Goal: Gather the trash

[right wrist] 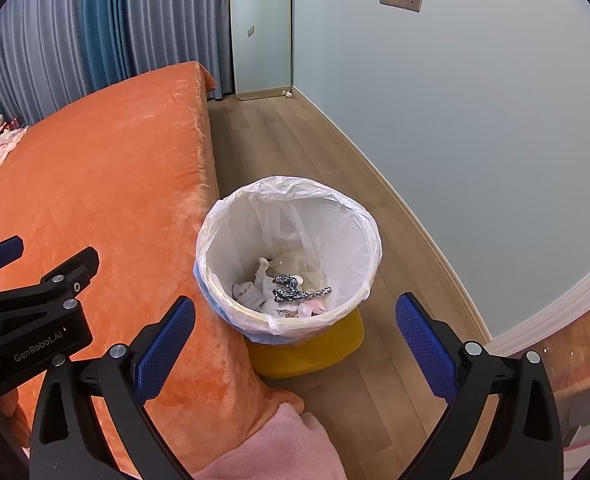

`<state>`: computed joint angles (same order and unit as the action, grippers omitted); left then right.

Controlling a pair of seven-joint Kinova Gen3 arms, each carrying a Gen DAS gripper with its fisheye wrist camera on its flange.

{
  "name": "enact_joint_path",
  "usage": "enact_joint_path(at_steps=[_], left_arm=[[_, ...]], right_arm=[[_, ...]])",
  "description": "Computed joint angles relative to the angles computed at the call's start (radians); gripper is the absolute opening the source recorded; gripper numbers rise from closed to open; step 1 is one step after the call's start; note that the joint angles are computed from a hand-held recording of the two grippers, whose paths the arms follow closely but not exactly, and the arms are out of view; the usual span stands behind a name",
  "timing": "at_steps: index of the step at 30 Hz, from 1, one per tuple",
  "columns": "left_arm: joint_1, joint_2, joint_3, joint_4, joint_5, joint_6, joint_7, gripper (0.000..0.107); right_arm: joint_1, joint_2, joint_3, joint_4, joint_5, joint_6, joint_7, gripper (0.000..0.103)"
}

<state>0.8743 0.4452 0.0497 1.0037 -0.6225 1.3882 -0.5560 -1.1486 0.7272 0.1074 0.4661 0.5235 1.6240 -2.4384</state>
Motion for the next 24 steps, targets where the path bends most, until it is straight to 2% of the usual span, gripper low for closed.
enact_joint_path(at_steps=[24], left_arm=[[0.006, 0.006, -0.006, -0.010, -0.011, 0.009, -0.011, 0.093]], right_arm=[[0.003, -0.020, -0.012, 0.053, 0.010, -0.026, -0.024, 0.096]])
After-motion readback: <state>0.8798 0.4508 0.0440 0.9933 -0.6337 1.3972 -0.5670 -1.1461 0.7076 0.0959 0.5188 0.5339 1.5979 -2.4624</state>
